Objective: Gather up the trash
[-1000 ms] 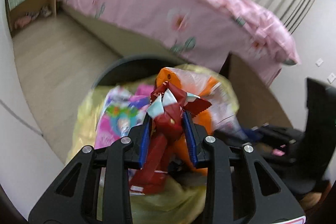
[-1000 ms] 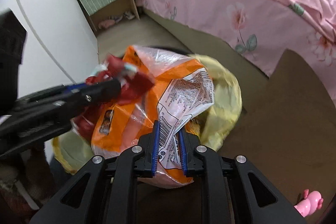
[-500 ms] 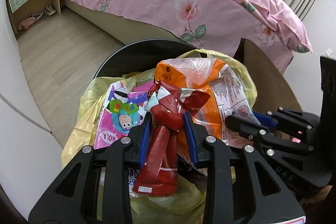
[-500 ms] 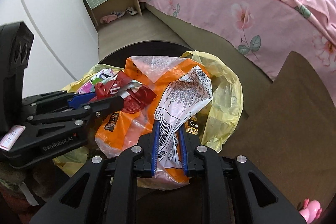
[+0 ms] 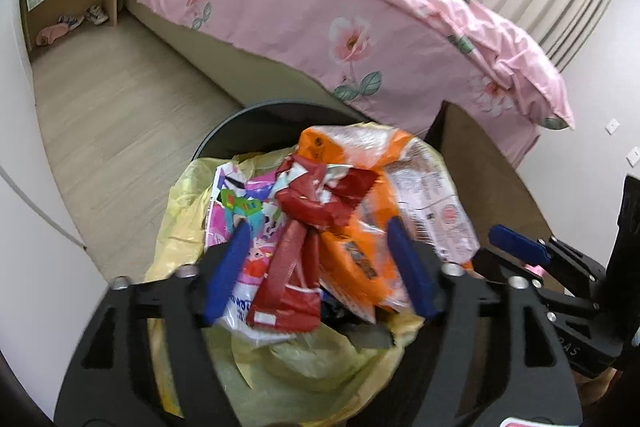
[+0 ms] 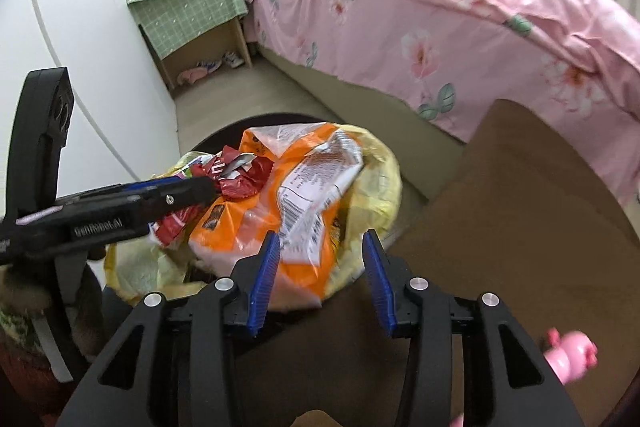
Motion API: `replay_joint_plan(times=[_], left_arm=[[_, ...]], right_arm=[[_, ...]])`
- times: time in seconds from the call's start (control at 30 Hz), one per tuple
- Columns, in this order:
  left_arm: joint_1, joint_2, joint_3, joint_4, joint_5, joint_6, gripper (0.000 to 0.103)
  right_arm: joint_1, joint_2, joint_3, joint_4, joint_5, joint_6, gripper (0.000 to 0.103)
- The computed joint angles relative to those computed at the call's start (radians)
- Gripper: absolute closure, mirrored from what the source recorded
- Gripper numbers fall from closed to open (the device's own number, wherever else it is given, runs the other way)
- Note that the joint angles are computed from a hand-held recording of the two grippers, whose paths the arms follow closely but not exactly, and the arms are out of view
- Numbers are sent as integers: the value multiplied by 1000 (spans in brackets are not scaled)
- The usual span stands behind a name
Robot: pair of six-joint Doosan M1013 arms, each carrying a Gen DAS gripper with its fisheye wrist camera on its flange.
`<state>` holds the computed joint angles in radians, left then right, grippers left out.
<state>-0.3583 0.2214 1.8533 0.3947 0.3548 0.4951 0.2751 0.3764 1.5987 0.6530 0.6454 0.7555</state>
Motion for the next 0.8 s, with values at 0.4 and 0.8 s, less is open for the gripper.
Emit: replay_joint_plan(times=[0.4, 0.8], left_arm=[[-212, -136, 72, 520, 144, -349, 20], [-404, -185, 73, 652, 386, -401, 20]], right_arm=[[-61, -288, 312, 212, -288, -107, 53], [-82, -486, 509, 110, -427, 93, 53]])
